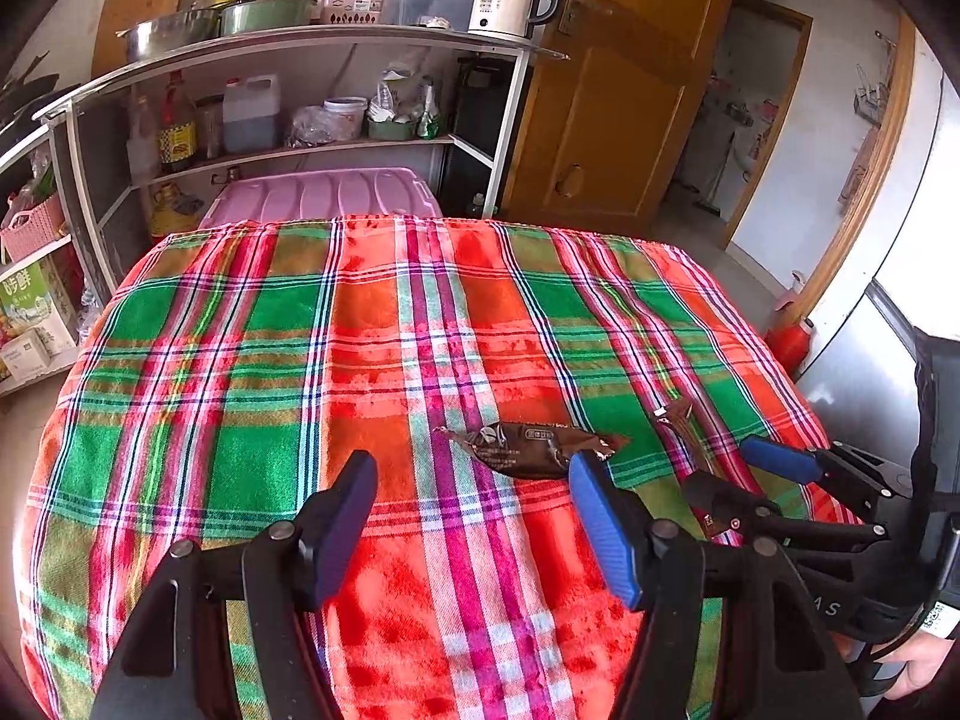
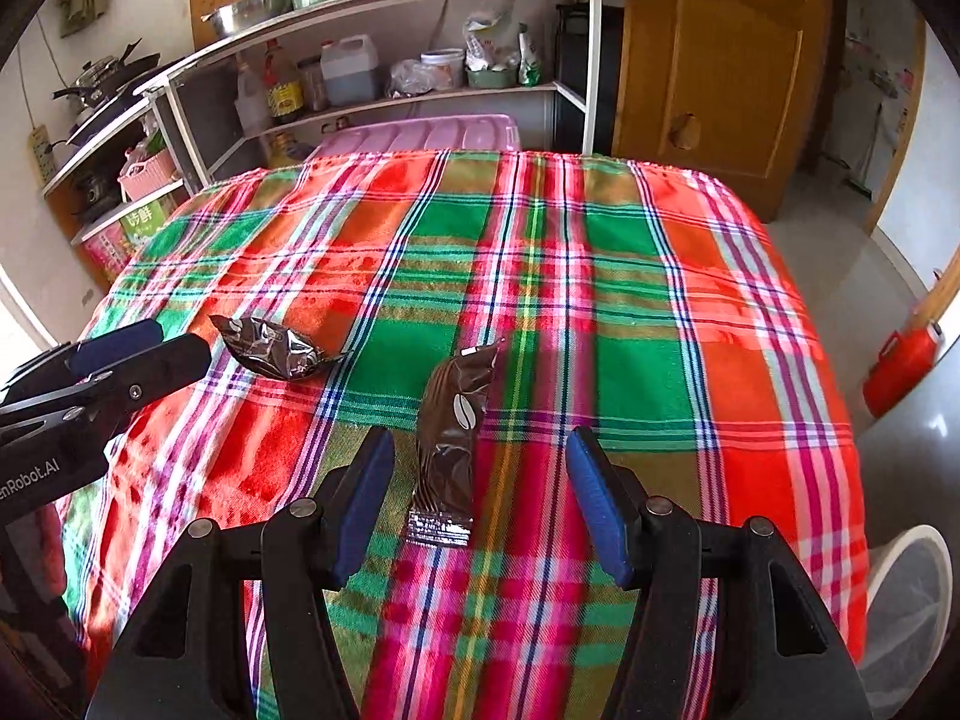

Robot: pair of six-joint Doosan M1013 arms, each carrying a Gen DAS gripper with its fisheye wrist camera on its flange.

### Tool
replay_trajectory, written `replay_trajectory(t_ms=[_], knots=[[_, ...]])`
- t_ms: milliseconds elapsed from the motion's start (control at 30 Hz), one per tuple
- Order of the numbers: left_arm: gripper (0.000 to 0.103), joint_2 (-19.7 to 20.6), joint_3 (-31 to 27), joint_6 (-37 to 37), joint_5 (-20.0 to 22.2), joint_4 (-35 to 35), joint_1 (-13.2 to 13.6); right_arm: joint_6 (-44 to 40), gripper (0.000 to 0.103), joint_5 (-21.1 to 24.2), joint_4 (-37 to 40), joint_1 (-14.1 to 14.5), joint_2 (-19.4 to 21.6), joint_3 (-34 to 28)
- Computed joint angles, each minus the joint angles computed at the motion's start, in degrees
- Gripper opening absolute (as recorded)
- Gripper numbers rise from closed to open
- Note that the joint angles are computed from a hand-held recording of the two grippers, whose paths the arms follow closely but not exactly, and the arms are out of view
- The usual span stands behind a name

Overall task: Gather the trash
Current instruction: 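Close the right gripper on a brown chocolate wrapper while the left approaches another wrapper, then grasp the second brown wrapper with the left gripper while the right holds its wrapper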

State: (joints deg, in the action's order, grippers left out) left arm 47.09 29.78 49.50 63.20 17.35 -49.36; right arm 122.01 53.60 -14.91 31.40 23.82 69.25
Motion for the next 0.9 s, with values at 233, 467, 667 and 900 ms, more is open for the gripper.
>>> replay_trajectory(t_ms=[233, 467, 667, 900], knots=[[0.067, 3.59, -6.25, 4.86, 3.6, -1.72, 0.16, -0.22, 0.051, 2.19, -2.6, 0.17, 1.05, -0.8], [0.068, 7.47, -13.22, 7.9, 8.1, -1.24, -0.06, 1.44, 0.023, 1.98, -4.13, -0.3, 0.25, 0.34], [0.069, 11.43, -20.77, 14.21, 11.72, -1.42, -0.27, 1.28, 0.017, 1.8, -4.33, -0.52, -0.2, 0.99], [0.069, 10.63, -19.18, 16.11, 11.08, -6.13, -0.1, 1.82, 0.016, 2.18, -5.4, -0.63, -0.72, 1.67]])
